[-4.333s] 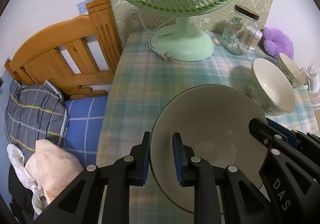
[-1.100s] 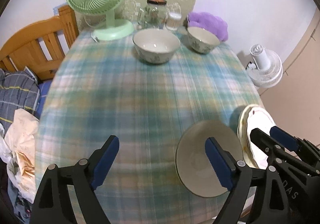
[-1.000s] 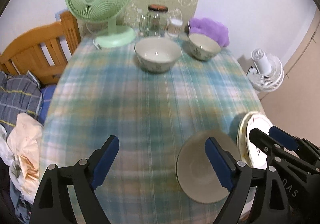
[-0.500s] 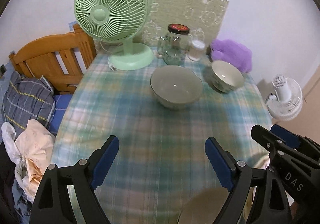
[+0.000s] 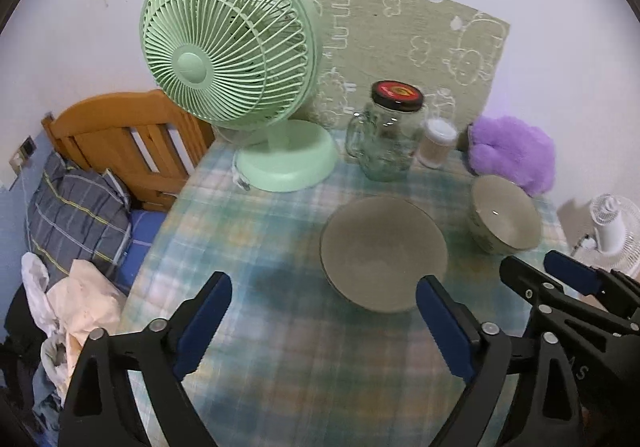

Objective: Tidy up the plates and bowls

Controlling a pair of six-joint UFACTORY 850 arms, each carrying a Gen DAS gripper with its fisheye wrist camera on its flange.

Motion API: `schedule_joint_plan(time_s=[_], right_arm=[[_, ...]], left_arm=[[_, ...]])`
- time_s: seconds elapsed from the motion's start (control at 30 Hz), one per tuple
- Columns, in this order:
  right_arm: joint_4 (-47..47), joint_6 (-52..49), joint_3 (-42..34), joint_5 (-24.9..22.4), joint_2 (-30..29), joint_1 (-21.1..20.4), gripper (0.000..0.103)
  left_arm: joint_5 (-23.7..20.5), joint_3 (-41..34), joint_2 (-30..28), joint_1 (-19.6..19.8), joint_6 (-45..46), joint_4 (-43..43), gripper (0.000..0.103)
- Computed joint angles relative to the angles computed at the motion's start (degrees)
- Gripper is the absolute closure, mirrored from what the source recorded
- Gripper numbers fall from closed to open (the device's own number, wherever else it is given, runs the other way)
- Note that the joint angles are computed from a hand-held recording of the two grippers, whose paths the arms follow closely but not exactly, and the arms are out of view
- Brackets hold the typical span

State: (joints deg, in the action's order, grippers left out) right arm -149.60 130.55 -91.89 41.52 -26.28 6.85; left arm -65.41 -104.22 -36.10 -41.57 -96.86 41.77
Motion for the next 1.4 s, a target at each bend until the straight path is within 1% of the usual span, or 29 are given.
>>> schedule_joint_plan(time_s=[0.1,0.27,0.43,0.57,0.67,0.77,0.83,0.87,0.9,0.93,0.97,1.0,1.03,1.1,1.13,1.17,1.2,1.23,1.4], right_arm=[[-0.3,0.0,-2.5,-0.3,-2.3,0.5,0.041],[-1.3,2.1,-7.3,0.9,-6.8,1.4,0.040],[-1.8,3.3,-10.8,1.2,-10.5,2.3,0.039],[-2.5,4.7,-13.1,1.6,-13.1,2.9,0.038],[-0.6,3.7,-14.3,2.1,-14.6,3.0,0.031],[0.7,2.1,-13.7,0.7,-14.8,3.6,0.031],[1.0,1.3,-13.3,-0.3,-15.0,4.1,0.031],[1.2,1.0,-13.1,-0.8,-15.1,4.2,0.032],[1.5,0.7,-13.0,-1.1,-15.3,4.4,0.036],[1.3,0.8,-13.0,-1.2,-15.4,4.6,0.041],[0.7,1.3,-13.2,-1.3,-15.7,4.8,0.050],[-0.1,1.9,-13.6,-1.0,-16.1,5.0,0.057],[-0.2,2.0,-13.9,-0.4,-16.5,5.0,0.060],[0.6,1.5,-14.5,1.1,-17.0,4.9,0.070],[0.9,1.3,-14.6,1.6,-17.1,5.0,0.073],[1.3,1.0,-14.9,2.4,-17.3,5.0,0.080],[1.4,1.2,-15.0,2.6,-17.4,5.0,0.083],[1.3,1.0,-14.5,2.0,-17.1,5.1,0.083],[1.1,1.3,-14.5,2.3,-17.0,5.1,0.083]], left_arm=[[2.1,0.9,-0.1,1.2,-0.4,0.7,0.008],[3.3,0.4,-1.6,3.2,1.1,-0.5,0.007],[2.8,-0.8,-3.8,4.5,2.3,-1.2,0.007],[4.7,-0.7,-5.1,6.2,3.3,-3.8,0.008],[6.1,-0.7,-6.0,6.8,3.9,-4.3,0.013],[8.3,-0.5,-6.5,7.1,2.8,-4.3,0.021],[9.7,-0.4,-6.7,7.4,2.4,-4.6,0.031],[10.1,-0.5,-6.9,7.6,2.5,-4.8,0.034],[10.2,-0.7,-7.2,7.7,2.5,-5.1,0.038],[10.3,-1.0,-7.4,7.8,2.7,-5.5,0.046],[10.5,-1.2,-7.7,8.0,3.1,-6.0,0.050],[10.7,-1.3,-7.8,8.1,3.4,-6.5,0.060],[11.2,-1.4,-8.0,8.3,3.9,-7.5,0.068],[13.3,-0.4,-7.4,8.7,3.6,-8.9,0.073],[14.4,0.2,-6.9,8.7,2.8,-8.6,0.078],[13.9,0.1,-7.0,8.6,2.0,-7.8,0.080],[12.4,-0.6,-7.4,8.5,2.2,-7.5,0.083],[11.7,-1.1,-7.7,8.5,2.5,-7.4,0.087],[11.1,-1.6,-8.0,8.6,3.8,-8.1,0.086]])
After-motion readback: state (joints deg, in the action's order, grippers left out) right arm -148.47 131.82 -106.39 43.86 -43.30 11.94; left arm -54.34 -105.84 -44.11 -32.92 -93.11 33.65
